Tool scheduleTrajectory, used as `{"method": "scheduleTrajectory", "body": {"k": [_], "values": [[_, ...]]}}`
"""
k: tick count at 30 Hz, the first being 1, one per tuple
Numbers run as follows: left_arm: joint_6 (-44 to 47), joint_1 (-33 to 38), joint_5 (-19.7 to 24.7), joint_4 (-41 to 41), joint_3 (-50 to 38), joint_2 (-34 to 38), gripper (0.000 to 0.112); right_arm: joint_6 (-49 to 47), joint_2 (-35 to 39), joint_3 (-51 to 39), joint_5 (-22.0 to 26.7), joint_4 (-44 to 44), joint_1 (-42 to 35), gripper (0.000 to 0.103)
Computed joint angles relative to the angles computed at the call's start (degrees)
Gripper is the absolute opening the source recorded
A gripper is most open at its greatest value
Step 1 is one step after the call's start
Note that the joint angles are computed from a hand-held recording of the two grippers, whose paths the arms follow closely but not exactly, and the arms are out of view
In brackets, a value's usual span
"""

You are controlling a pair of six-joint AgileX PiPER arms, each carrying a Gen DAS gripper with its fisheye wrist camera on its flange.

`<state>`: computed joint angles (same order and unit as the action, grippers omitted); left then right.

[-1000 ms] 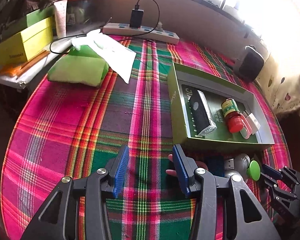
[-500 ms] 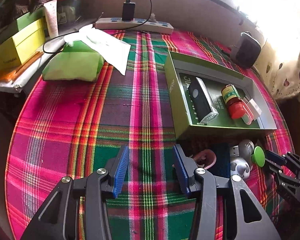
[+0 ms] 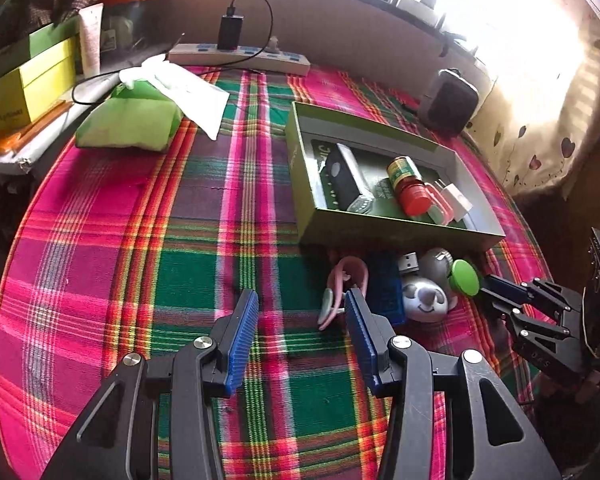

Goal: Organize rigid objects
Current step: 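Lower the left tool toward the pink-and-white clip while the right tool holds the black bar, then grasp the pink-and-white clip with the left tool while the right tool holds the bar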

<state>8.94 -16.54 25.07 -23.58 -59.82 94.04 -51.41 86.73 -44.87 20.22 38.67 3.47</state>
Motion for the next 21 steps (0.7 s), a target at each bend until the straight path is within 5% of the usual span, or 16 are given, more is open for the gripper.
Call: {"method": "scheduleTrajectory", "body": {"k": [4,9,21], "values": [[4.54,-1.53,-0.32,-3.41,-0.02,-0.02,0.044,0.8,-0.01,-0.02,-0.12,-0.44,0.08,0.026],[-7.97,-6.29,-1.5,12.56,-1.89,1.84,0.044,0.78,0.02,-0.06,-0.1,-0.45,0.06,0.026],[-19.19,-8.27,-1.1,26.78,-4.97,4.89,0.044,0.65,0.03,-0.06,-0.06,-0.33,0.03,0.026]]}}
